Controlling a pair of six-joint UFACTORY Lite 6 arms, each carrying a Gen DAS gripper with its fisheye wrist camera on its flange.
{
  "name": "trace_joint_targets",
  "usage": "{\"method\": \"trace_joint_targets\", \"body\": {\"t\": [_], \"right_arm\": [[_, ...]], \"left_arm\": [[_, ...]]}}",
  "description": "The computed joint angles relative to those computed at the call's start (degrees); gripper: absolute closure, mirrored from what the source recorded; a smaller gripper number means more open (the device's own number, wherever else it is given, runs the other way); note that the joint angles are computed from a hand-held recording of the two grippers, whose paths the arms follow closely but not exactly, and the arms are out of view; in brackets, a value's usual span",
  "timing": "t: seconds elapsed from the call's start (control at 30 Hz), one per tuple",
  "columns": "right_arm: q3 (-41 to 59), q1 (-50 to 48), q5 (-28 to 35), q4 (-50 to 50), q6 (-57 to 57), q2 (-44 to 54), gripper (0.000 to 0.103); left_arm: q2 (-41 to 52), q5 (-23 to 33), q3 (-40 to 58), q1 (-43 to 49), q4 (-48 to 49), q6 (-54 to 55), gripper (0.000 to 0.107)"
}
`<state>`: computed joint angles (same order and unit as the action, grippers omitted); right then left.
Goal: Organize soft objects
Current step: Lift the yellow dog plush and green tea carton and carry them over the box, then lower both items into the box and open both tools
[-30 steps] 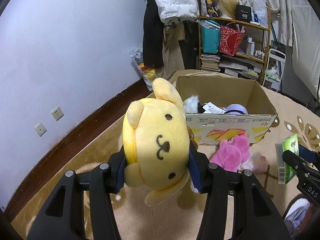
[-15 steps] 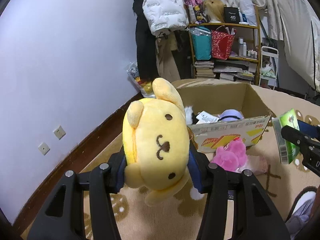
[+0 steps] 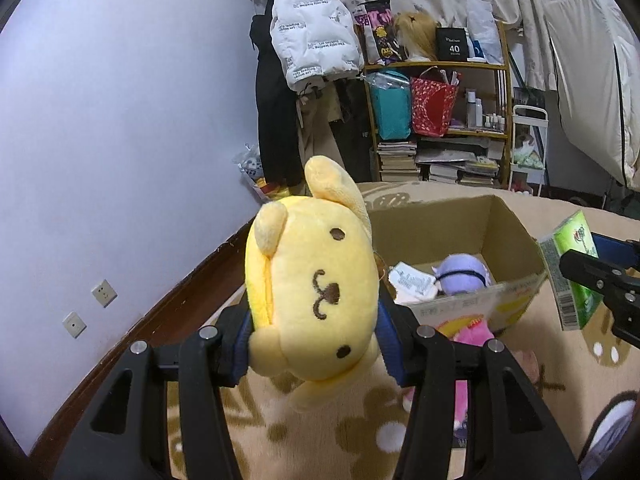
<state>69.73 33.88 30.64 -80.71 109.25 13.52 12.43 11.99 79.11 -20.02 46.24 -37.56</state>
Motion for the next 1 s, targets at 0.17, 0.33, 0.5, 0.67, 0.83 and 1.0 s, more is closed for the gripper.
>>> {"method": "trace_joint_targets", "body": {"t": [0.17, 0.33, 0.5, 0.67, 0.83, 1.0], "right_arm": [[5.3, -2.4, -2.0, 1.2, -5.2, 3.5, 0.048], [10.2, -4.3, -3.9, 3.2, -10.3, 7.1, 0.048], [16.1, -6.2, -5.2, 8.3, -18.8, 11.5, 0.048], [22.1, -8.5, -7.0, 15.0, -28.4, 15.7, 0.048], [28.2, -11.0, -9.0, 23.1, -37.6, 20.4, 0.048], [29.1, -12.4, -11.0, 26.2, -39.6, 22.4, 0.047]], "left_arm": [[5.7, -0.1, 6.3, -0.3, 2.9, -2.8, 0.056], [9.9, 0.1, 11.9, -1.7, 2.9, -2.2, 0.056], [15.2, 1.9, 18.4, -2.9, -0.9, 1.9, 0.056], [20.1, 3.5, 23.6, -2.7, -7.6, 8.8, 0.055], [23.8, 5.4, 29.7, -1.8, -19.9, 19.2, 0.054], [27.5, 8.1, 35.0, -1.7, -23.2, 22.6, 0.048]]}}
